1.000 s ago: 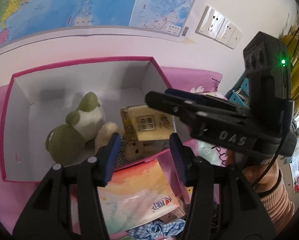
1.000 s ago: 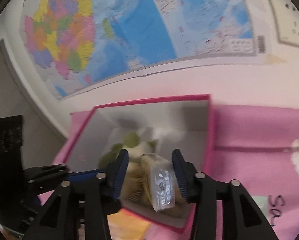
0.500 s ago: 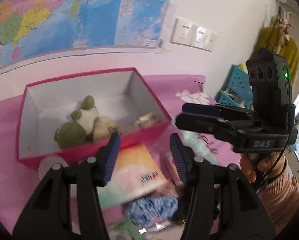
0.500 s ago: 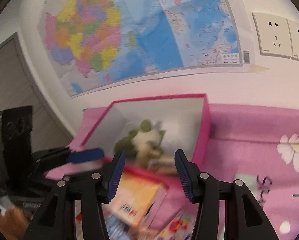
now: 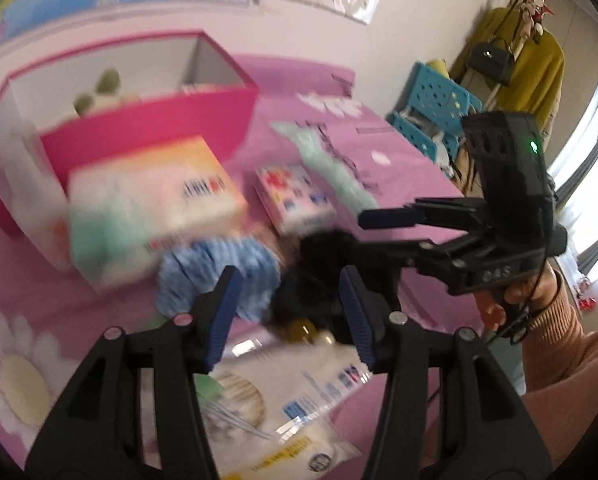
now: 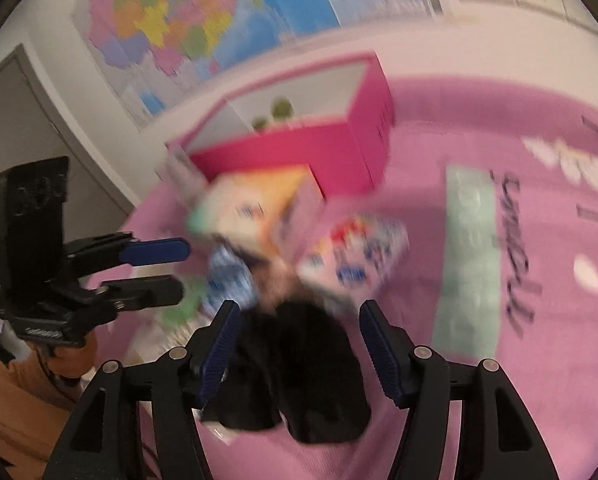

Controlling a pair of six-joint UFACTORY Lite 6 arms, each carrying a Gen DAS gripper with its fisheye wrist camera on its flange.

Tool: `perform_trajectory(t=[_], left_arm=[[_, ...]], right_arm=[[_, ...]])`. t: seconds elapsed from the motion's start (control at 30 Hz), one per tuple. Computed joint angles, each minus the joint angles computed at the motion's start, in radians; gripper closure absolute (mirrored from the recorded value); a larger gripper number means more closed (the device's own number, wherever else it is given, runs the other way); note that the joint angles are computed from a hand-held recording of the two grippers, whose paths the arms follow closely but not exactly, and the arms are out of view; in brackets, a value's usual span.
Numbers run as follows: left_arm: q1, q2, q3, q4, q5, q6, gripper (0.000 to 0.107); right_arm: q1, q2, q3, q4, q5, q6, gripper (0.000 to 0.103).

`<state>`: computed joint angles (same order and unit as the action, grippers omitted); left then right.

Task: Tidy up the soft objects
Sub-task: 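Grasp the black cloth item with the right tool, then lift the black cloth over the pink box and open the right tool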

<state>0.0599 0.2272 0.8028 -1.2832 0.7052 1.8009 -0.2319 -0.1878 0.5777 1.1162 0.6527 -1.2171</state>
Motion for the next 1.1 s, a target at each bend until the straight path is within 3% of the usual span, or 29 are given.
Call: perform_trajectory(t=[0.13, 0.4, 0.47, 0.53, 0.7, 1.1], left_arm=[[-0.017, 0.011, -0.033, -0.006, -0.010, 0.006, 0.053], [-0.040, 0.072, -0.004, 0.024, -0.018, -0.045, 0.053], [-0.042, 0.097, 0.010, 0.031, -0.012, -0.055, 0.053], [-0.050, 0.126, 0.026, 0.037, -0.008, -0.072, 0.053], [-0.051, 0.149, 0.041, 0.030, 0.019, -0.077, 0.053], [-0.020, 0.023, -0.012, 0.009, 0.089, -0.043, 0.065]], right_arm=[[0.004, 0.028, -0.043, 0.046, -0.026, -0.043, 0.032], [0.050, 0.080, -0.051, 0.141, -0.047, -0.114, 0.032], [0.071, 0.078, -0.058, 0.153, -0.065, -0.119, 0.038], [0.061, 0.065, -0.069, 0.156, -0.048, -0.132, 0.062], [0.045, -0.002, -0.104, 0.154, -0.035, -0.141, 0.083], [0.038, -0.183, -0.093, 0.124, 0.087, -0.060, 0.089]])
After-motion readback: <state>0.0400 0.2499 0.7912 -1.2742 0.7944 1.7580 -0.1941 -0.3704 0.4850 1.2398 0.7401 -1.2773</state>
